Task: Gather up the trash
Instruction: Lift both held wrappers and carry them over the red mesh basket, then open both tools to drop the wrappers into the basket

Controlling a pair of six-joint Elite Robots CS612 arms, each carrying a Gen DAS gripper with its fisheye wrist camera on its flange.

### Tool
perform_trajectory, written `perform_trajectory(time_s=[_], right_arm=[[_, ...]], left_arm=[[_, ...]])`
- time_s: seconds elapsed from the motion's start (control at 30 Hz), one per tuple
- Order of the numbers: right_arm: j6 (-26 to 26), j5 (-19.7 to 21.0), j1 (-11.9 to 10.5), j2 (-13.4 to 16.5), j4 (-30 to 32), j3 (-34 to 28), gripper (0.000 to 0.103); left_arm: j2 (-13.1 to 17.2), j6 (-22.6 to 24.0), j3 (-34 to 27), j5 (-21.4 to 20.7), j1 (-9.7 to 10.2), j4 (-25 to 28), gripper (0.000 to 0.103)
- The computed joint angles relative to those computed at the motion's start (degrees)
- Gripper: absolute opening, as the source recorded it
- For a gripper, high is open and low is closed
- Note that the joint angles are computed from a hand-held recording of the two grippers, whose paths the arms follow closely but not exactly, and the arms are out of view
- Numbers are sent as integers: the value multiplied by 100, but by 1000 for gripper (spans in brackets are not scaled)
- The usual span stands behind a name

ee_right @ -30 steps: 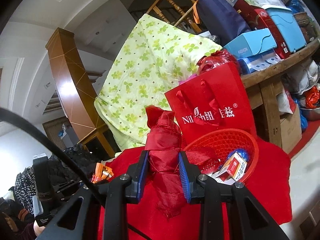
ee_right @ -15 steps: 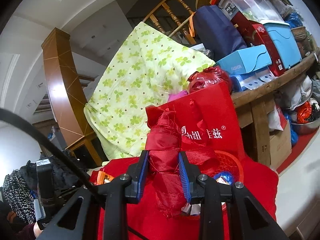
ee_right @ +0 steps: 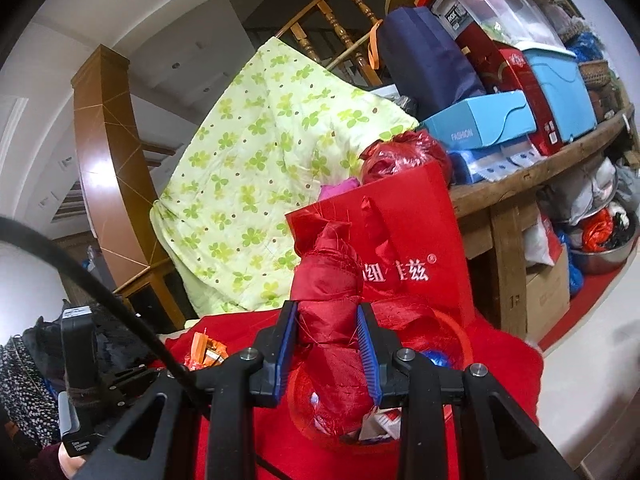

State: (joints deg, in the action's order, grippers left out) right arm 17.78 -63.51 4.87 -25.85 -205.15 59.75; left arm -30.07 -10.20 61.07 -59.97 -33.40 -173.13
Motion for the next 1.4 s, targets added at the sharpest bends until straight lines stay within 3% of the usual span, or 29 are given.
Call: perform_trajectory(time_s=[0.3, 0.53, 1.0, 1.4], right_arm=[[-295, -543, 53, 44, 21, -153, 32], [-303, -741, 47, 129, 230, -318, 32], [-134, -905, -24, 435, 707, -795, 32], [-268, -797, 47, 864, 1386, -1565, 33]], left_arm=[[189, 242, -342, -515, 69, -165, 28], [406, 24, -760, -1143, 178, 33, 28], [867, 135, -1531, -1327, 181, 493, 28], [1154, 107, -1958, -1631, 287, 727, 29]])
